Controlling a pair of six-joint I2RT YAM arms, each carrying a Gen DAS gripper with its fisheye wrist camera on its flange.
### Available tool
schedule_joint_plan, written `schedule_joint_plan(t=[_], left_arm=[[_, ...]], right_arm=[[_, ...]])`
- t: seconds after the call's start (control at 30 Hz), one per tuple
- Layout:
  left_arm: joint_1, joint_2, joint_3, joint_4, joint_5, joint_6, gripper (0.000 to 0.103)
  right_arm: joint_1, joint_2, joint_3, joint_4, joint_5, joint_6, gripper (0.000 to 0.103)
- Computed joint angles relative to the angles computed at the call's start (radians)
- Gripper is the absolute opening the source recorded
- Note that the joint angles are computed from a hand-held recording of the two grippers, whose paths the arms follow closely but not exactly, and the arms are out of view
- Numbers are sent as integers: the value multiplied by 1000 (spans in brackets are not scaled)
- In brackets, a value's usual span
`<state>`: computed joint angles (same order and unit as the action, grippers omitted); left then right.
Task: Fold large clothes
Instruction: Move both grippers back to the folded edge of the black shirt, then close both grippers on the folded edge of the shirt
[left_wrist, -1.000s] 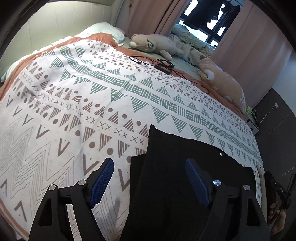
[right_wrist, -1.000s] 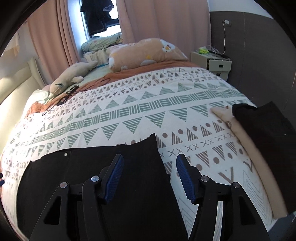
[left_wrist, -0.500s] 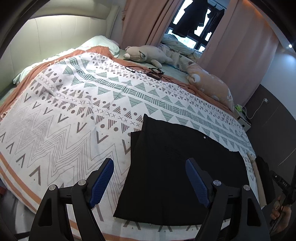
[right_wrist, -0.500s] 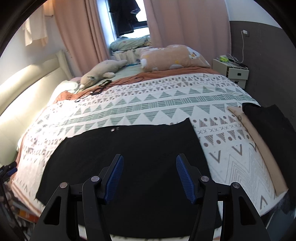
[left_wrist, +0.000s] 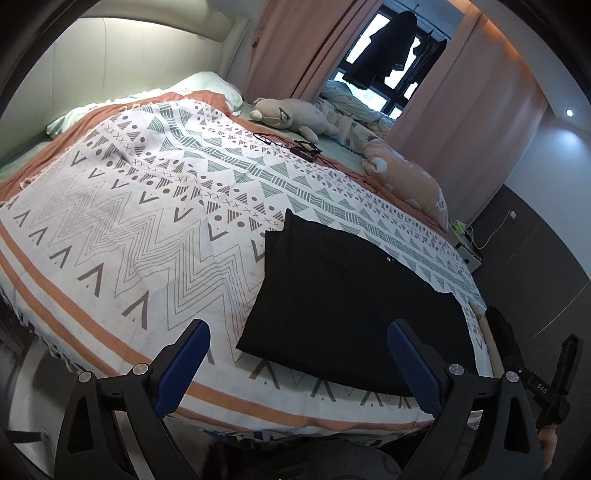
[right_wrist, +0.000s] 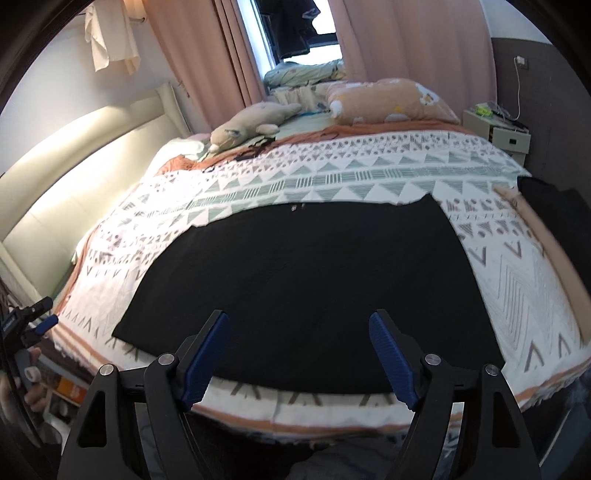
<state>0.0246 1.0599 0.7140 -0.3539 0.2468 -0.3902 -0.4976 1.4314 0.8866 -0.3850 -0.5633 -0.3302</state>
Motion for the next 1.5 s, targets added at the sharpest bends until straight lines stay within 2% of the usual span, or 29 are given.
schedule_joint_plan(t=[0.13,0.3,0.43,0.47,0.53,0.57,0.63,0.7,0.73,0.8,0.97,1.23,1.3,1.4,1.5], left_arm=[[16,-64,-67,-6,15,5,98],[32,-118,-144,-1,1,10,98],[71,-109,-198,39,55,9,98],[77,-102,-212,58,65,4,98],[89,-86,-240,103,96,-5,97],[89,-71,-249,125,106,-13,96],[83,-36,-263,165,118,-29,88],[73,13,-265,199,129,-39,80],[73,40,-263,214,140,-40,75],[62,76,-263,238,143,-51,73],[50,165,-239,301,146,-84,73],[31,398,-136,387,141,-122,73],[27,467,-103,402,135,-138,73],[19,560,-48,410,140,-160,66],[10,611,-17,434,140,-166,65]], right_arm=[[14,-9,-65,18,8,-1,78],[53,-47,-191,126,69,24,78],[82,-21,-252,182,75,33,77],[98,-17,-272,207,85,33,75],[126,3,-290,237,101,35,59],[137,18,-291,244,105,38,55],[169,57,-290,265,120,54,48],[190,88,-286,286,133,64,45],[203,101,-284,299,143,70,38],[223,121,-272,304,155,75,36],[259,165,-240,332,133,93,36],[310,292,-140,368,192,106,36],[319,337,-94,348,209,105,36],[315,419,-15,304,204,113,36],[329,485,47,293,224,108,33]])
